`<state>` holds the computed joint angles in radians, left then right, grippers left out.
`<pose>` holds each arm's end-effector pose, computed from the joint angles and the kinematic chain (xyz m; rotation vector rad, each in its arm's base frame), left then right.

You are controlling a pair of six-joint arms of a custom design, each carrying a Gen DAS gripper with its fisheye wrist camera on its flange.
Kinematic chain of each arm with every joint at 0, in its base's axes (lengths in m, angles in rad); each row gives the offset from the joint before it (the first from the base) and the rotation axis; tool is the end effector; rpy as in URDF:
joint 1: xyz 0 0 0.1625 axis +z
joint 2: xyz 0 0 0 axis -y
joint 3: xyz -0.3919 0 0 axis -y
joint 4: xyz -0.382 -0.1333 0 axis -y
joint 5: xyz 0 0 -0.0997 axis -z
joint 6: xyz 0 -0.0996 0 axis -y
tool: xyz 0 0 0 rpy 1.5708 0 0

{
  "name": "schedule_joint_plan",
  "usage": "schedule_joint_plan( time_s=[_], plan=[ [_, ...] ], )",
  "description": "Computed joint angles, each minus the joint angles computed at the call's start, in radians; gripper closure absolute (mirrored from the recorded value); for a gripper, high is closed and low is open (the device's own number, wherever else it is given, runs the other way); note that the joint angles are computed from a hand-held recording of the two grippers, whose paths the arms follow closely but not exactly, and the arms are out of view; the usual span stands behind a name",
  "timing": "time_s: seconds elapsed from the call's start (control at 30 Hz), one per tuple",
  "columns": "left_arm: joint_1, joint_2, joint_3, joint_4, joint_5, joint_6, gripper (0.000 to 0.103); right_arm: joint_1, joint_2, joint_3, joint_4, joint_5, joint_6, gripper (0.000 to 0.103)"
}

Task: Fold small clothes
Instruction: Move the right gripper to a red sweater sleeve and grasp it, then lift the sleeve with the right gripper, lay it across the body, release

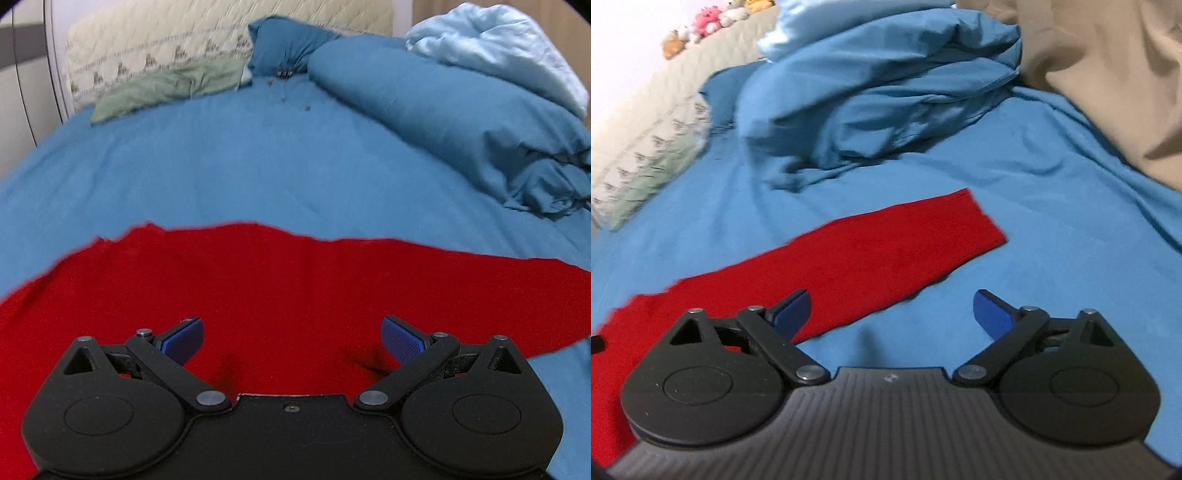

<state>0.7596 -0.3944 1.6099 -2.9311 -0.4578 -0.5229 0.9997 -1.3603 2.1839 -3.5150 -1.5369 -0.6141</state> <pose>-0.2815 -0.5744 -0.0742 0.2145 2.1583 -0.9574 -0.1415 -0.4731 0.3120 0.0728 -2.2643 1.2003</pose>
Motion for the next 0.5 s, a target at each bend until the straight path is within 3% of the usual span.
schedule_joint_plan(
  time_s=[0.07, 0.1, 0.2, 0.27, 0.33, 0.4, 0.5],
  plan=[
    [0.030, 0.018, -0.030, 0.039, -0.009, -0.029, 0.000, -0.007, 0.077, -0.054, -0.049, -0.008, -0.017, 0.007],
    [0.045, 0.024, -0.049, 0.062, -0.023, -0.040, 0.000, -0.011, 0.108, -0.078, -0.066, -0.016, -0.010, 0.015],
    [0.086, 0.032, -0.087, 0.130, -0.086, -0.080, 0.000, -0.026, 0.168, -0.128, -0.105, 0.001, 0.026, 0.027],
    [0.091, 0.041, -0.089, 0.115, -0.075, -0.071, 0.000, -0.029, 0.196, -0.142, -0.147, 0.008, 0.030, 0.038],
    [0.092, 0.049, -0.111, 0.145, -0.065, -0.064, 0.000, -0.020, 0.224, -0.167, -0.175, -0.011, 0.016, 0.070],
    [0.092, 0.041, -0.107, 0.158, -0.072, -0.052, 0.000, -0.013, 0.231, -0.183, -0.169, -0.028, 0.024, 0.082],
    [0.089, 0.000, -0.073, 0.170, -0.084, -0.079, 0.000, 0.003, 0.219, -0.187, -0.155, -0.033, 0.056, 0.083]
  ],
)
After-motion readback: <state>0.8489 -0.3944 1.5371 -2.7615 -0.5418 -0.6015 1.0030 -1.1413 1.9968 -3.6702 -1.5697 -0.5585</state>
